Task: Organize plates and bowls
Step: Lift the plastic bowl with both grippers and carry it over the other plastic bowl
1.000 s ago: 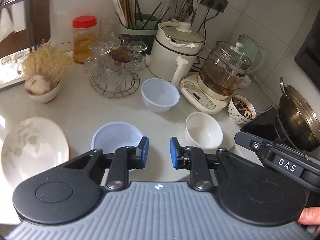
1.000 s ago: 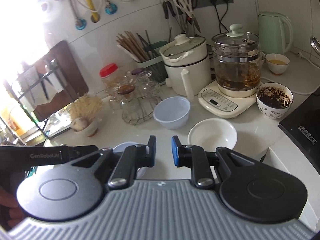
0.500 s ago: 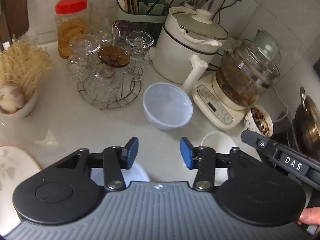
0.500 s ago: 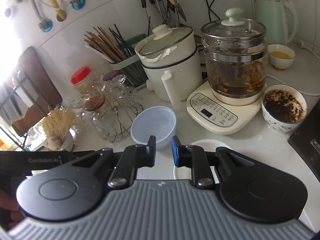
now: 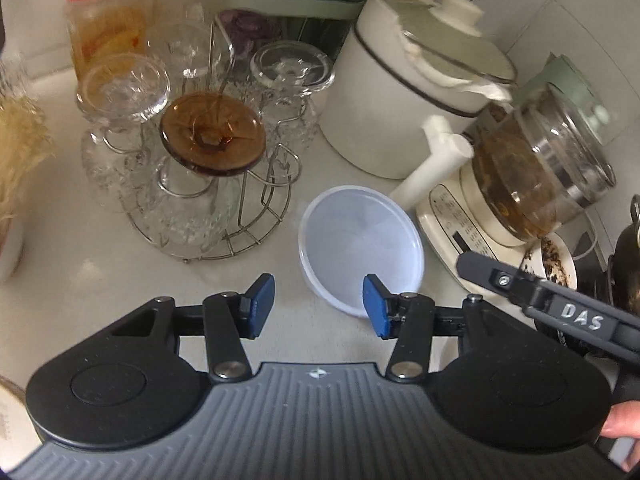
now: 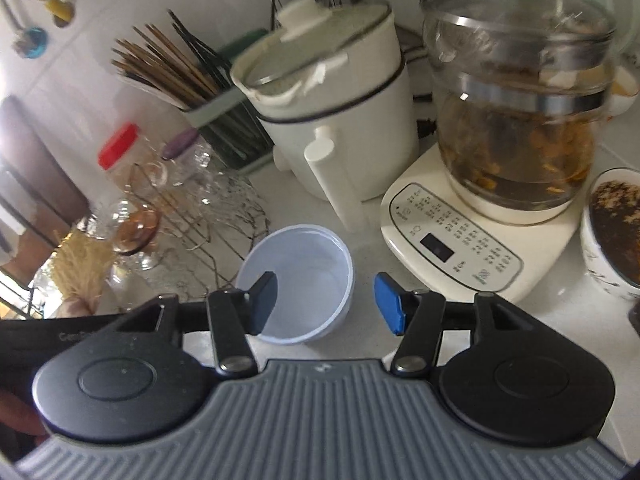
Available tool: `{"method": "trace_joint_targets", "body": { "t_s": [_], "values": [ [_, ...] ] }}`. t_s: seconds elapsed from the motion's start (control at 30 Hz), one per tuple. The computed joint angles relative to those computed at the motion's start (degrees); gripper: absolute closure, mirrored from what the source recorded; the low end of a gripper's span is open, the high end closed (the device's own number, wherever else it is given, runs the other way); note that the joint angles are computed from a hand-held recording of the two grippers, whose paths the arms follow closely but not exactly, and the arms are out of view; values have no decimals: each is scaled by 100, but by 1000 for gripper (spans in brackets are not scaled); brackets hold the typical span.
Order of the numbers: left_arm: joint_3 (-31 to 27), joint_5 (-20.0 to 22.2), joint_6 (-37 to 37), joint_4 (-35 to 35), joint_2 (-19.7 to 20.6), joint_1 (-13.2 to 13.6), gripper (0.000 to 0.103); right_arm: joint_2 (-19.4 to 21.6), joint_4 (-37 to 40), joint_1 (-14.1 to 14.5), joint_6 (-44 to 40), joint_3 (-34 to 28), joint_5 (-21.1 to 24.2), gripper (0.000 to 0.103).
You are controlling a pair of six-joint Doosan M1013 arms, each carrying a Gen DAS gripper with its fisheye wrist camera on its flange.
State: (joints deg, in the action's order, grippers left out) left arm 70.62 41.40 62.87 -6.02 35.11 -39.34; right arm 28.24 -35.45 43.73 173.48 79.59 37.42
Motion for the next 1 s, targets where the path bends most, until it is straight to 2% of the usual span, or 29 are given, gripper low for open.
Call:
{"method": "trace_joint_targets", "body": {
  "t_s": [0.13, 0.2, 0.37, 0.43, 0.5, 0.6, 0.83, 1.0],
  "values": [
    [-254, 216, 56, -28, 219, 65, 48, 188, 465, -105, -457, -208, 115, 55],
    [-362, 325, 256, -270, 328, 117, 49, 283, 747, -155, -697, -326, 219, 63],
    [-558, 435, 308, -436, 522, 163, 50, 469, 1155, -229, -1055, -545, 497, 70],
    [-602, 400, 323, -489, 570, 171, 54, 515, 1285, -257, -1178, -593, 548, 71],
    [-689, 501, 438, -528, 635, 171, 67, 556, 1426, -281, -1311, -653, 629, 76],
    [-755, 517, 397, -505, 704, 173, 77, 605, 1552, -311, -1431, -723, 710, 79],
    [-809, 507, 572, -707, 757, 174, 92, 668, 1834, -349, -1909, -824, 784, 92],
    [-791, 537, 427, -705, 737, 148, 92, 621, 1862, -350, -1971, -761, 712, 92]
  ]
}}
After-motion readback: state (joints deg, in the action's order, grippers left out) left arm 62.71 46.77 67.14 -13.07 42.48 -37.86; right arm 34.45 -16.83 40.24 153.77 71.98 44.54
